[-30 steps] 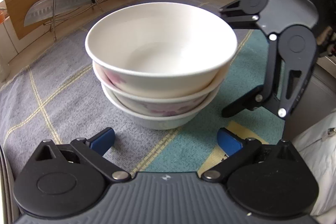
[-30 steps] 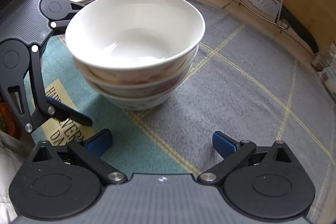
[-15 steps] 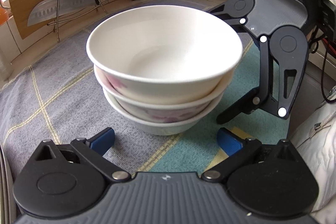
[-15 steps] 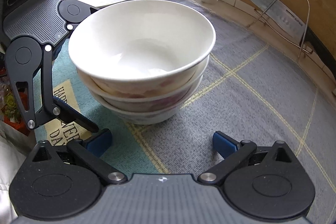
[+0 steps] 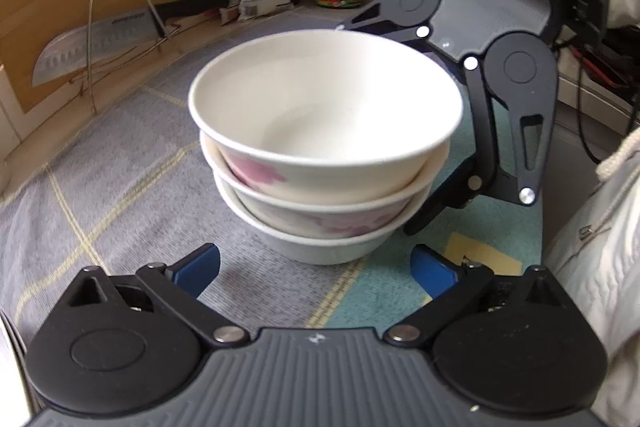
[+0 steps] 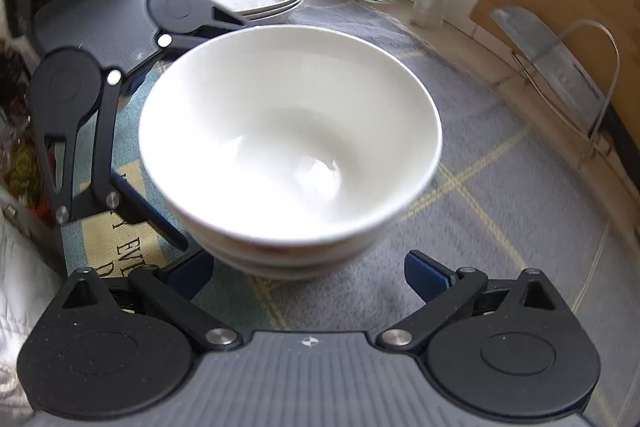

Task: Organize plates and bowls
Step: 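Close both grippers on opposite sides of the three-bowl stack, then lift the bowl stack with both grippers and carry it toward the plate stack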

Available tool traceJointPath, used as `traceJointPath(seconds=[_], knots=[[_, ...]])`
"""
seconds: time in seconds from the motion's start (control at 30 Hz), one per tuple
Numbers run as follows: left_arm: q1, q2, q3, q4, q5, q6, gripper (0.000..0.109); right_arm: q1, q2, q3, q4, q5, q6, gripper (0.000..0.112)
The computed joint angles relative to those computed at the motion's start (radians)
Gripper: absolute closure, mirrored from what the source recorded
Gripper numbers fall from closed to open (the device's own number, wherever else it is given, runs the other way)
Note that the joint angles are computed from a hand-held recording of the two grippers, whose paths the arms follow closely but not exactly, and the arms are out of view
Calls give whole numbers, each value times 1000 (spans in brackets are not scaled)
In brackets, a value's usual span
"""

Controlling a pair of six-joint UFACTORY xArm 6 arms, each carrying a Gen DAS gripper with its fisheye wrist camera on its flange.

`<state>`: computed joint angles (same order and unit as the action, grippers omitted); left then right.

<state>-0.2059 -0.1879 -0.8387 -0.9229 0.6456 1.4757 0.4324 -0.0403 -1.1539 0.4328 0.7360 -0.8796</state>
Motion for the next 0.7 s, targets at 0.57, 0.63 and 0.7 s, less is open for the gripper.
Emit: traceJointPath(seconds=[0.57, 0.63, 0.7], knots=[[58, 89, -130, 42, 203, 35, 30, -1, 37, -106, -40, 149, -25, 29], [59, 96, -141, 52, 213, 30, 30, -2, 43, -115, -45, 158, -24, 29], [57, 95, -144, 69, 214, 17, 30, -3, 47, -123, -45, 165, -28, 29]])
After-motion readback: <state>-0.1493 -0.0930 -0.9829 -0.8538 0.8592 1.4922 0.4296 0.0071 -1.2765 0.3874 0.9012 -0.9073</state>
